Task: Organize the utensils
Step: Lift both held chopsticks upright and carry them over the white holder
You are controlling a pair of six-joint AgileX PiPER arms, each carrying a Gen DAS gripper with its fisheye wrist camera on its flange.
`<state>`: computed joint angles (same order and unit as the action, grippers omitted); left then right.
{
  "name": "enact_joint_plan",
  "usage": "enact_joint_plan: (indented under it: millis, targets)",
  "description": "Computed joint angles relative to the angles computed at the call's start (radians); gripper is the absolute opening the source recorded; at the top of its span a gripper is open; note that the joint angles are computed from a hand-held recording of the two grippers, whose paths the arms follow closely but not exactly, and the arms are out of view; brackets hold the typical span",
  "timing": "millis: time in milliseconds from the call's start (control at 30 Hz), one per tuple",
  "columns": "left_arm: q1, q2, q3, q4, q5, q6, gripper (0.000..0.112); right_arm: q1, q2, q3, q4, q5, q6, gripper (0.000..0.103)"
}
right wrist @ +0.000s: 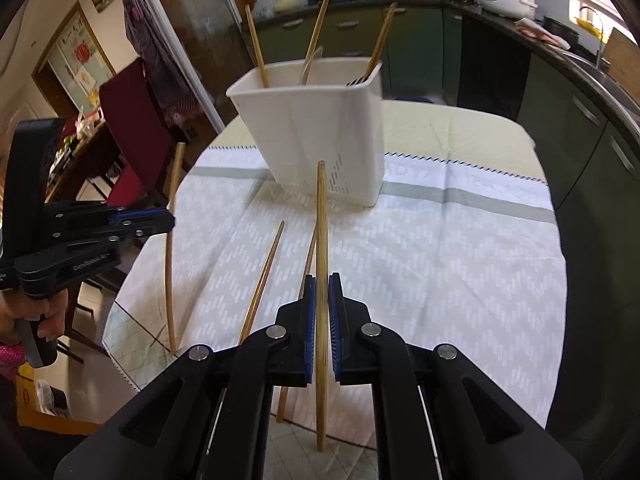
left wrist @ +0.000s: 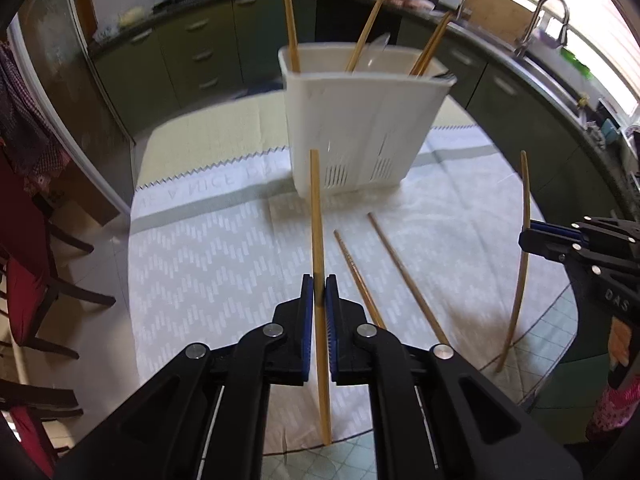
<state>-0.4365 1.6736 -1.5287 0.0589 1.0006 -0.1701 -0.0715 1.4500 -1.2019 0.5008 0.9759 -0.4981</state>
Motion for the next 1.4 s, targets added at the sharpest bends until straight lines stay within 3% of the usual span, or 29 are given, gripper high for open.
enact_joint_plan:
  millis: [233,600,1400]
  targets:
    - [-0.023,-0.111,0.081,0.005,-0.036,-0.021,0.006,-0.092,-0.099,0.057,0.076,0.045,-0.086,0.007]
    - [-0.043,-0.205,0.141,0.023,-0.067,-0.036,0.006,-0.12,-0.183,0.078,0.102,0.076,-0.113,0.007]
    - [-0.033,-0.22,0.074,0.015,-0.064,-0.005,0.006,-0.081,-0.184,-0.059,0.087,0.105,-0.058,0.007]
